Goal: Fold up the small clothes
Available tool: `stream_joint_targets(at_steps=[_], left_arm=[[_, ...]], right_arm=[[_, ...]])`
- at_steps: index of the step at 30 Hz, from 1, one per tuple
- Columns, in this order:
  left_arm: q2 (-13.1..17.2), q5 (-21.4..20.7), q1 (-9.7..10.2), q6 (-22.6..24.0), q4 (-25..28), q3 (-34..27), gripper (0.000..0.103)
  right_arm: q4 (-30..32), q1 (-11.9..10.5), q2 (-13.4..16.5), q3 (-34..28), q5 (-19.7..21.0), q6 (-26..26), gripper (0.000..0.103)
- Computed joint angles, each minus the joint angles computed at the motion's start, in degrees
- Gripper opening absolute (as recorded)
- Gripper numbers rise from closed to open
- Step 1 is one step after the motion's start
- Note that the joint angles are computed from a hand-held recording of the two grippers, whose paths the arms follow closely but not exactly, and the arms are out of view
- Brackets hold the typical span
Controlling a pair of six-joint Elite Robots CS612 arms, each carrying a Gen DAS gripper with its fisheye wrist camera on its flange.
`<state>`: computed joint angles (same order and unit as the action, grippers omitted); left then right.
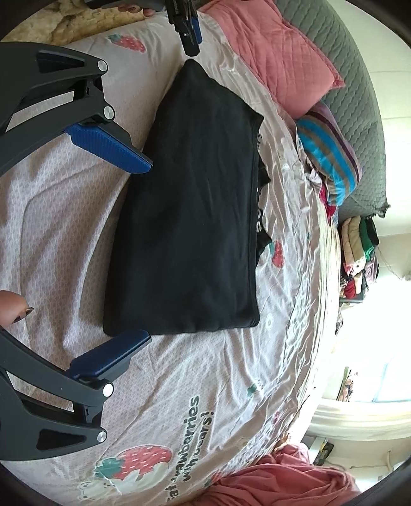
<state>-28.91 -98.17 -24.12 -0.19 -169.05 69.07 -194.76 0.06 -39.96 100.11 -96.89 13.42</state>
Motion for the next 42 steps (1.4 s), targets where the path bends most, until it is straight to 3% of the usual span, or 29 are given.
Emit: stream_joint_targets(at_steps=[42], left_arm=[[0.4,3.0,3.78,-8.4,-3.3,0.1,0.093]], right_arm=[[6.2,6.1,4.6,-12.4,5.2,-12.2,0.098]])
